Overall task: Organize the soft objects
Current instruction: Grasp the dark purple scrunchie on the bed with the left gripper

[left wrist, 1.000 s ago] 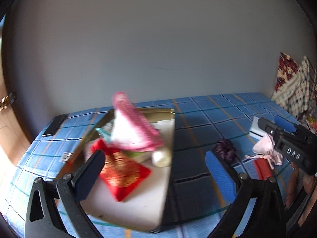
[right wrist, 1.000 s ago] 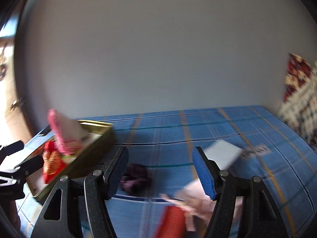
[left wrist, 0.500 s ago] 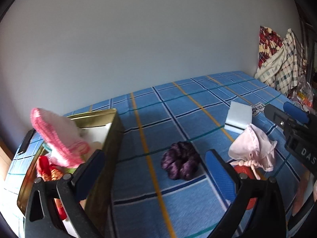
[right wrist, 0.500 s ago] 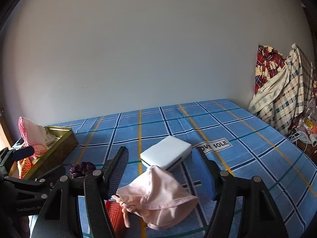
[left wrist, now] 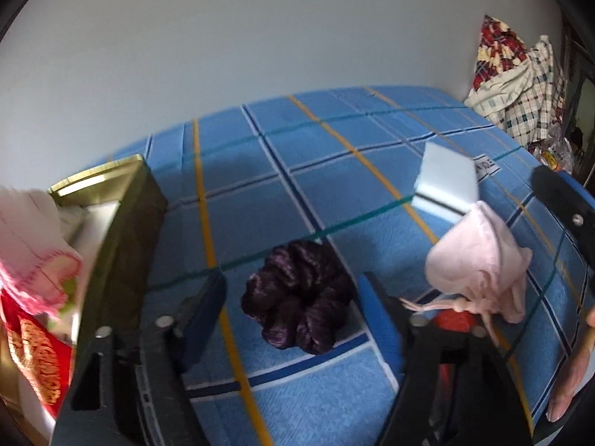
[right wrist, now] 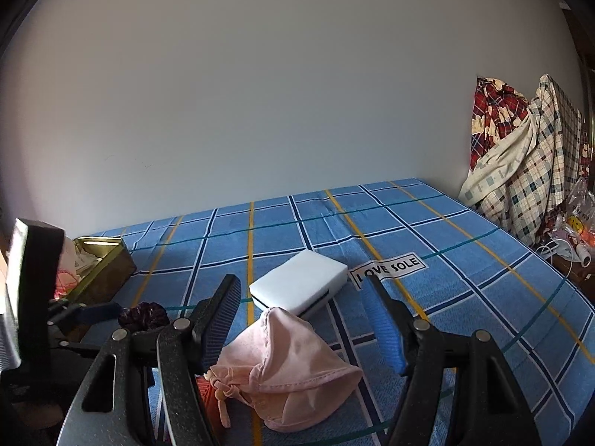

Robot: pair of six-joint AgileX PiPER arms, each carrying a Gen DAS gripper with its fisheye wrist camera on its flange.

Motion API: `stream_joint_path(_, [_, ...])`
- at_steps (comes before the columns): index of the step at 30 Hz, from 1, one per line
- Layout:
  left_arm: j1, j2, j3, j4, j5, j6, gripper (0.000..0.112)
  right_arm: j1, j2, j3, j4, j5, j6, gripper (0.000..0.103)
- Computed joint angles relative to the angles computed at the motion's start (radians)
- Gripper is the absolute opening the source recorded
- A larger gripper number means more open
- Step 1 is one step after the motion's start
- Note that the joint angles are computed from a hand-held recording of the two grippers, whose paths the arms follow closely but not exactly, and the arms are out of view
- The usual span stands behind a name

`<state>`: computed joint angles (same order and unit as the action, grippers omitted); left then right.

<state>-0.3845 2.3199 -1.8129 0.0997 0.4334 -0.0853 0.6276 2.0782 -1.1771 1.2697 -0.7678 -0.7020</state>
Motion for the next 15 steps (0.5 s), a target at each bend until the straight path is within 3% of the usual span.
stream_joint_path(3, [0.025, 0.026, -0.035, -0.168, 0.037, 0.152, 0.059, 0.000, 0.006, -0.018, 0.038, 0.001, -0.040, 0.079])
stream_joint_path(7, [0.030, 0.003, 0.014, -0.215, 0.004, 0.209, 0.039, -0.008, 0.015, -0.044, 0.090, 0.021, -0.093, 0.080])
stream_joint_path(11, [0.037, -0.022, 0.061, -0.227, -0.047, 0.200, 0.035, -0.027, 0.022, -0.067, 0.139, 0.065, -0.139, 0.080])
stream_joint_path(15, [0.040, -0.071, 0.145, -0.211, -0.153, 0.176, 0.035, -0.054, 0.033, -0.105, 0.217, 0.130, -0.219, 0.080])
